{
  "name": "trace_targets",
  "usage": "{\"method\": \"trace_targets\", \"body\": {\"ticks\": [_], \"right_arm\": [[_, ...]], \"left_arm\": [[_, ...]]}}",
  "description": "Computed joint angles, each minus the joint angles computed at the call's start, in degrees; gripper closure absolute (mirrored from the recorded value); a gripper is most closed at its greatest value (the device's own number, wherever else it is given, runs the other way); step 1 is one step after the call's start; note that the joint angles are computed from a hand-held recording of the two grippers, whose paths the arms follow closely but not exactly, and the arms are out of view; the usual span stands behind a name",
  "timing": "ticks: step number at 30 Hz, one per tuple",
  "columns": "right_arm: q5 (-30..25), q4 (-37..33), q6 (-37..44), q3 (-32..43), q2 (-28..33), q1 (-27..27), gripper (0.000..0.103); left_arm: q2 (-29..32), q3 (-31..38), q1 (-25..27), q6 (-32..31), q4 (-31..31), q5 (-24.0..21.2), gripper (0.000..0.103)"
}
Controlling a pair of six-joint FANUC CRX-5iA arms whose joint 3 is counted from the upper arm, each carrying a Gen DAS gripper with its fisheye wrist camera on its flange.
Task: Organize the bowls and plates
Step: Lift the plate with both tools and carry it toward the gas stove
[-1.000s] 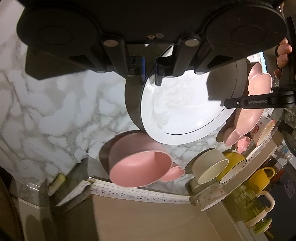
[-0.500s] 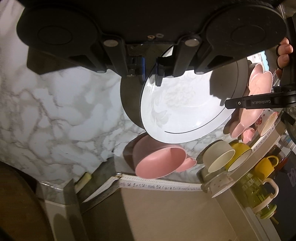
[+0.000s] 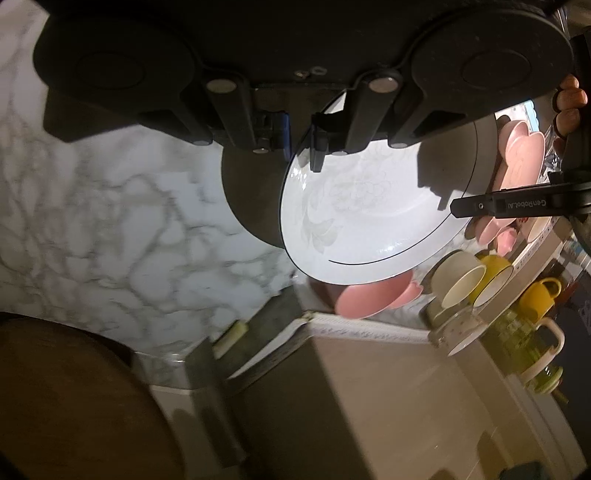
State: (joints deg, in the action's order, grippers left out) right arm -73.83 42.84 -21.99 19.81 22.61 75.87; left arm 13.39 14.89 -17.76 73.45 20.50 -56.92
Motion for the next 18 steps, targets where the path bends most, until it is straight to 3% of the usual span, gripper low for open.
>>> {"method": "trace_targets", "body": {"ticks": [18], "right_arm": [[-10.44, 0.88, -19.35, -23.18, -17.18, 8.09, 0.094]], "left_arm": [[10.15, 12.99, -15.18, 2.91, -1.51, -2.16, 0.088]]}}
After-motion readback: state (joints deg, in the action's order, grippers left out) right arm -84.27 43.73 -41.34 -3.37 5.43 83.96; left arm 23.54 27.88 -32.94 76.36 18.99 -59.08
